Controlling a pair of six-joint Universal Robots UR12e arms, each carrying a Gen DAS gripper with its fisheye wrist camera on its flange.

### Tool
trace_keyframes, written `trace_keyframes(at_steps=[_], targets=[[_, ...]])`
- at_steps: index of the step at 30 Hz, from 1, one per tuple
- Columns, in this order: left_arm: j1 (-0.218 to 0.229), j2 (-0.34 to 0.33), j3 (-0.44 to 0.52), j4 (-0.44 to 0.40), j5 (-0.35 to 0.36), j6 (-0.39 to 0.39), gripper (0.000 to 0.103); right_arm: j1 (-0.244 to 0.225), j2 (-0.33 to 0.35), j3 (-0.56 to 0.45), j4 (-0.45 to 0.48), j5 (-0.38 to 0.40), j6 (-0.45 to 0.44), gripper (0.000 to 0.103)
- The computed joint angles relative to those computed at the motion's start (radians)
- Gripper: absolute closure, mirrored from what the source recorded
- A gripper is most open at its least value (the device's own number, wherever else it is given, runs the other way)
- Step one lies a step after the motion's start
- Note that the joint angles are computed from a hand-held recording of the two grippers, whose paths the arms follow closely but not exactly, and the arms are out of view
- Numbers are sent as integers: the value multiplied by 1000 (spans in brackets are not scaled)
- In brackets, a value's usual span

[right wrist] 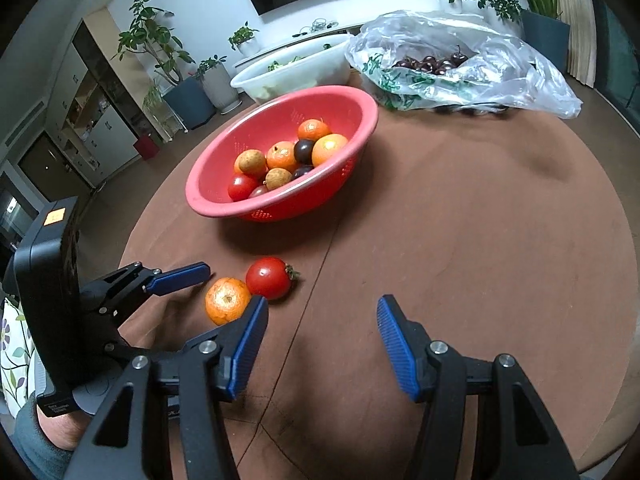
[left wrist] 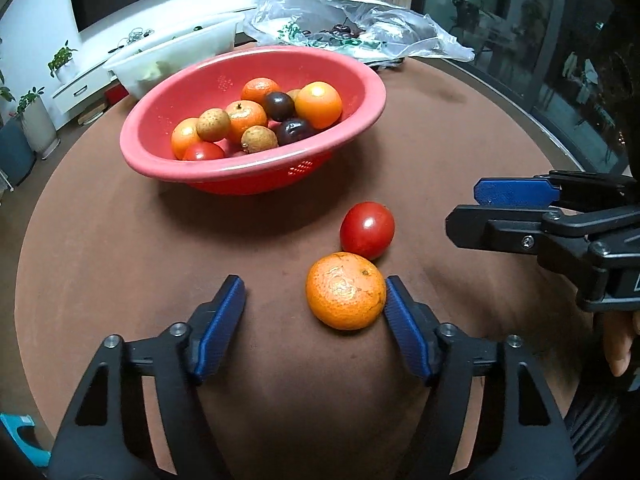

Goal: Organize fruits
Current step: 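Withdraw both open tools from the basin and grasp the orange with the left tool, then grasp the red tomato with the right tool while the left tool holds the orange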

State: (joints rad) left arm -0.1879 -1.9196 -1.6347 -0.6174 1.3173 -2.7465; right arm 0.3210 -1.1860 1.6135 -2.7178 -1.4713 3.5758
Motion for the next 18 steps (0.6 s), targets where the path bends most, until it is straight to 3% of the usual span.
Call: trace_keyframes(at_steps=[10,18], targets=[[3,5,-3,-17,-54,14,66,5,6,-9,12,-8,-13,42],[12,9,-11,-4,-65,-5,67,8,16,-27,30,-14,-21,42]])
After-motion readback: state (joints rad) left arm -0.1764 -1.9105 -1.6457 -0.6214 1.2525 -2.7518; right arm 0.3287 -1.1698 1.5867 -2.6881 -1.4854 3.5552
